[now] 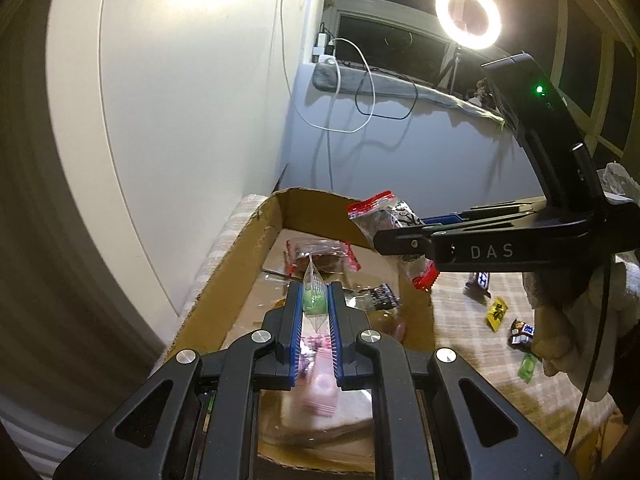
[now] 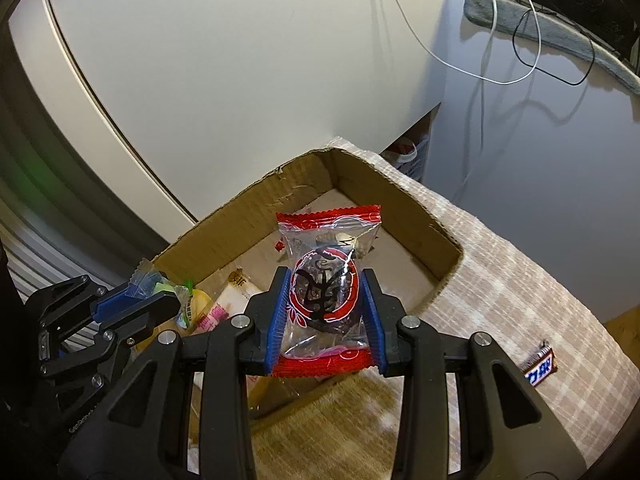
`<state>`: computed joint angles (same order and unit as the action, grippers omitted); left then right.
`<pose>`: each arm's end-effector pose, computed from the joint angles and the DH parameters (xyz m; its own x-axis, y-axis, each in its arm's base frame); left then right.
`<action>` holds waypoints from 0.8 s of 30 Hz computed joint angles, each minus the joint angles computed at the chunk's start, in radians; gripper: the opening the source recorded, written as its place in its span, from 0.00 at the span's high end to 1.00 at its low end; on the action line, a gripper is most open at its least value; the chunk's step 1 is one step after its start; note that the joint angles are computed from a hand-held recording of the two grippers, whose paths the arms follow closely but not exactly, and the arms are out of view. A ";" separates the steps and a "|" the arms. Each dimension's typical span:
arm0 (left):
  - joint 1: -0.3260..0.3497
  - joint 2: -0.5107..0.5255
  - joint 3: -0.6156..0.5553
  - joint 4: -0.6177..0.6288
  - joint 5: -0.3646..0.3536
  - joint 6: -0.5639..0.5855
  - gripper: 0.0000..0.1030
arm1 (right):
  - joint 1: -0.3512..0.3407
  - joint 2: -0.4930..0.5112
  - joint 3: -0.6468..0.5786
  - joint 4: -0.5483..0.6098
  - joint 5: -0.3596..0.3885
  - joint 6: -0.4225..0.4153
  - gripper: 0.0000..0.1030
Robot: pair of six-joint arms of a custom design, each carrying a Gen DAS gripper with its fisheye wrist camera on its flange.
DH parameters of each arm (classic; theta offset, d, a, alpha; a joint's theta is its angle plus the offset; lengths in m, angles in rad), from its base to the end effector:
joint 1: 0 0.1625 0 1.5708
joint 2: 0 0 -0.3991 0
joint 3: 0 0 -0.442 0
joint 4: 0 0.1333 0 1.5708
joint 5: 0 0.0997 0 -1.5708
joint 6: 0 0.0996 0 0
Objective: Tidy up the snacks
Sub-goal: 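Carry both candies into the box and open both tools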
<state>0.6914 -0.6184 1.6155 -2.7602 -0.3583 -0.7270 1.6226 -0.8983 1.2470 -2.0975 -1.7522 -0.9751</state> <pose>-0.3714 -0.6015 0.0074 -0.7727 -0.2994 -0.5598 0.3247 0.5713 -0.7537 0.1555 -0.7725 0.2449 -0.5099 -0.8243 0.2462 -0.8430 0.5357 0.0476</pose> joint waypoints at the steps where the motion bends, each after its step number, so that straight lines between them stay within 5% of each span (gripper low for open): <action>1: 0.002 -0.003 0.003 0.004 -0.001 -0.005 0.89 | 0.001 0.004 -0.002 0.001 -0.001 0.002 0.65; 19: 0.010 -0.009 0.004 0.031 -0.003 -0.028 0.86 | 0.004 0.024 -0.014 0.003 -0.007 -0.004 0.64; 20: 0.010 -0.009 0.003 0.032 -0.003 -0.031 0.79 | 0.004 0.022 -0.012 0.000 -0.006 -0.006 0.62; 23: 0.008 -0.010 0.004 0.038 0.007 -0.044 0.50 | 0.003 0.010 0.001 -0.022 0.003 -0.013 0.35; 24: 0.006 -0.008 0.005 0.033 0.014 -0.042 0.49 | 0.003 0.005 0.007 -0.033 0.009 -0.016 0.29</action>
<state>0.6971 -0.6263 1.6204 -2.7276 -0.3445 -0.7689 1.6255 -0.8935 1.2539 -2.1300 -1.7436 -0.9911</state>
